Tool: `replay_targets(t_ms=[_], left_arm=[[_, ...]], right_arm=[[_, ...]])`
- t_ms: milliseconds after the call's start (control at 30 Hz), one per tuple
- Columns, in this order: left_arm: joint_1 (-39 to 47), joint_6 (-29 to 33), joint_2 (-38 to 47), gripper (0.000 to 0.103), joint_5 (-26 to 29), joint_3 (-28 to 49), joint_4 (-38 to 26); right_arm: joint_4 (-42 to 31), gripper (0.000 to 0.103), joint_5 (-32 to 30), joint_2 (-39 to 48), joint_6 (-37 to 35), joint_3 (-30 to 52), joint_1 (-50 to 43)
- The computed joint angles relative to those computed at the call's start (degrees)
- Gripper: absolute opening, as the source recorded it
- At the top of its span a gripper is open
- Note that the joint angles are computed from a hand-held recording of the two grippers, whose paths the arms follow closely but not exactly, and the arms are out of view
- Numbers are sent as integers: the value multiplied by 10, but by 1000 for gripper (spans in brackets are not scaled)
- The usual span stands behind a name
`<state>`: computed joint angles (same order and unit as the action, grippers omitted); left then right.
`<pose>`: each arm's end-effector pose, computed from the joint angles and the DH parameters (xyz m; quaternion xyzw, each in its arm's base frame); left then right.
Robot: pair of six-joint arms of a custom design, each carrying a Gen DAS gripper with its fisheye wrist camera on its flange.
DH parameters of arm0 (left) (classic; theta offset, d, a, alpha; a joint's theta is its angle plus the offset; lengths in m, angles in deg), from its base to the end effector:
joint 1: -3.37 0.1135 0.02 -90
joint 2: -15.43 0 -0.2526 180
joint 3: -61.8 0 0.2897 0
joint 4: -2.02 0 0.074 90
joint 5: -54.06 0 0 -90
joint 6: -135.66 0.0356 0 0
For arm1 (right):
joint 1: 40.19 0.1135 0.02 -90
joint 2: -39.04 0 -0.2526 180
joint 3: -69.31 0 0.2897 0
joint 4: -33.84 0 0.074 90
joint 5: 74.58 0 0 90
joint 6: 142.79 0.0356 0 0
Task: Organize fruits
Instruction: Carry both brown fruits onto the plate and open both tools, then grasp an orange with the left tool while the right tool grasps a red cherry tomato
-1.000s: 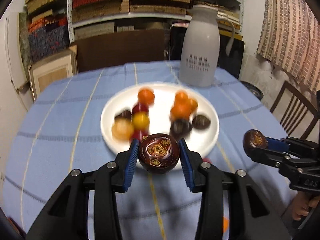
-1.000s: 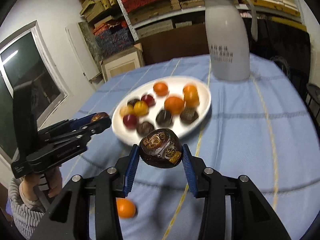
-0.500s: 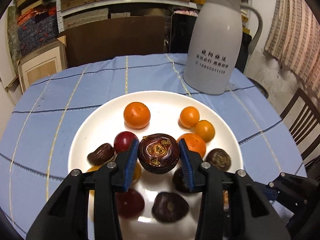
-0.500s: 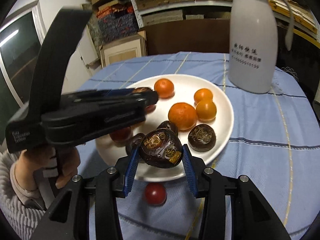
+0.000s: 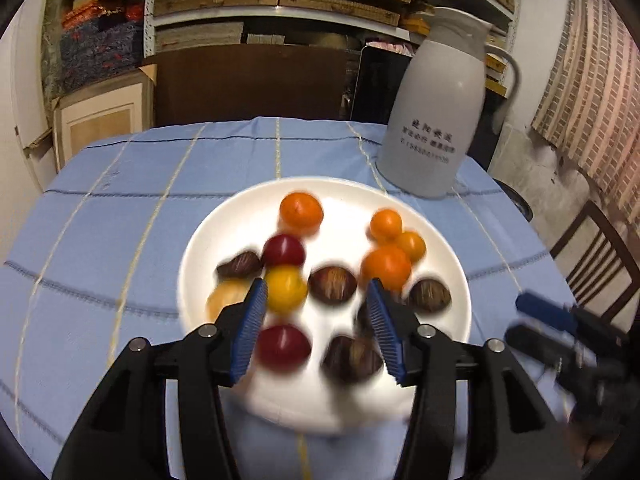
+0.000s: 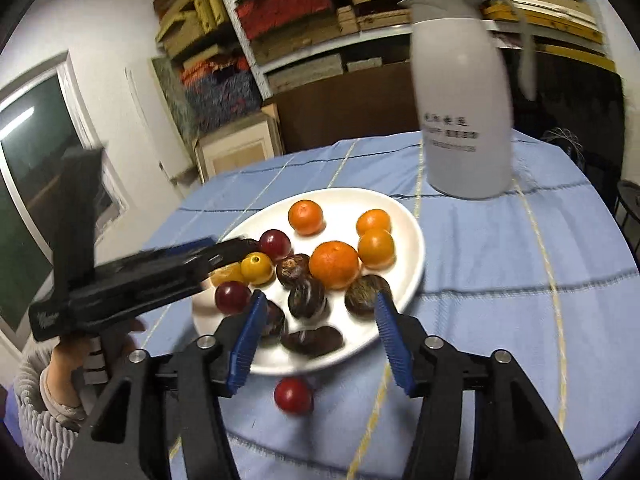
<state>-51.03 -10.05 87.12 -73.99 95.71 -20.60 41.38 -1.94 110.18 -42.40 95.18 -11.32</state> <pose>0.1459 -0.1661 0.0871 -0.0937 0.9130 -0.0174 0.3967 0.1942 0.1192 0.0806 -0.2081 0.8653 0.2739 0.3646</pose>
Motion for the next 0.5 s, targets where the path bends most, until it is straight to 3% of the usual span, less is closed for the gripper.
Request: replay_targets(t_ms=[100,233,333,500], left_arm=[[-123,-120,15,51,-41,0,-75],[-272,-257,128,52,-59,50,-132],[-335,-302,214,52,-55,100,-145],[-365,-295,265,53,-58,140,-139]], right_arm=[[-2,59,-11,-27,6,-46,-18],[9,59,-12,-33,14,-76,-23],[8,59,-7,-61,20,-99,-17],[16,59,0,-57,23,-109,-14]])
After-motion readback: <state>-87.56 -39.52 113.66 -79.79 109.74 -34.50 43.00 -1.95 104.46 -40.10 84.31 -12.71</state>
